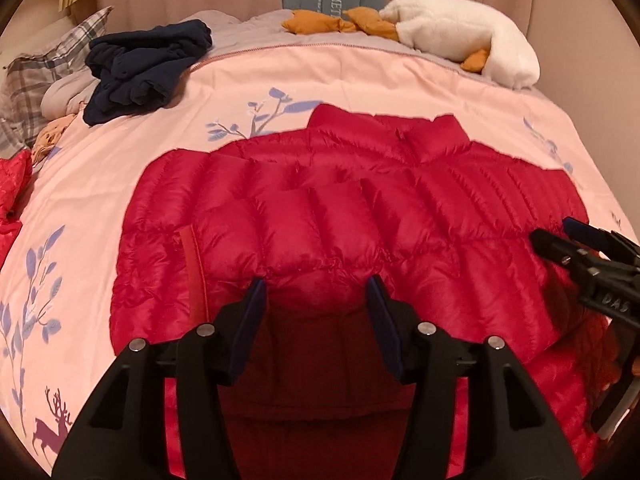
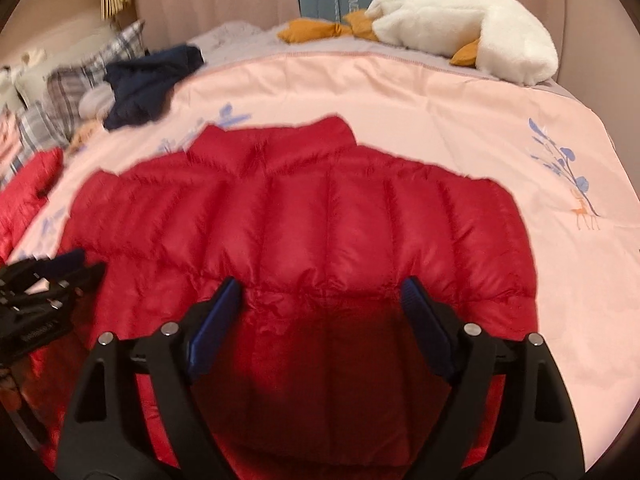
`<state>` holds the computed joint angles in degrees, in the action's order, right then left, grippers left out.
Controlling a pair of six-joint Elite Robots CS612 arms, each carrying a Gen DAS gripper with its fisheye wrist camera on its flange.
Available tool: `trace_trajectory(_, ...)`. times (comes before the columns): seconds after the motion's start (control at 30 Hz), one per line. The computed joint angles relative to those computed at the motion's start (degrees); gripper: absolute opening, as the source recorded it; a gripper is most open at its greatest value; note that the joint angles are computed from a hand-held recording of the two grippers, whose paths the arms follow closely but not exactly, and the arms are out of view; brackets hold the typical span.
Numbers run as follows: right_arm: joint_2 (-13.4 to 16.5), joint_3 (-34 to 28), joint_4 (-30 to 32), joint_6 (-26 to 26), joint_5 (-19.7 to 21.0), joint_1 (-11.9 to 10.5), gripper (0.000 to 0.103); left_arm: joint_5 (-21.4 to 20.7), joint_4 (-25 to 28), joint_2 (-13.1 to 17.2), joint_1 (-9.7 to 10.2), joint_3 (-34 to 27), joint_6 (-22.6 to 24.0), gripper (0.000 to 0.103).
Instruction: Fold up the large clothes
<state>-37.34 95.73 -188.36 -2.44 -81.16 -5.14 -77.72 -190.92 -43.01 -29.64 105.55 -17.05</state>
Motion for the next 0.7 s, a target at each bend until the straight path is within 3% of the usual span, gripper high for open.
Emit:
trace_trajectory(0.17,0.4,-0.7,2.2,-0.6,-0.6,0.2,0.087,-0.9,0.8,0.3,0.31,-0.4,1.2,0.055)
trace_trajectory(0.33,-1.2,1.3,-0.9,2.8,4.5,-1.4,0.086,-1.2,1.2,0.3,0.34,-0.5,1.1,0.055)
trace_trajectory(0.47,-1.8,2.3,-5.5,3.6,0.5,-1.6,0.086,-1.4,1.1,0.3,0.40,-0.5,1.1,0.055)
trace_trajectory(0.6,-1.2,0.8,-0.3,5.9,-3.5,-1.9,0.086,-1.3,1.2,0.3,0.42,-0.5,1.3,0.056)
trace_trajectory(0.7,-0.3,-0.5,4.6,6.1,-2.2,-2.4,0.087,-1.3,1.2,0.3,0.40,-0.5,1.2,0.056)
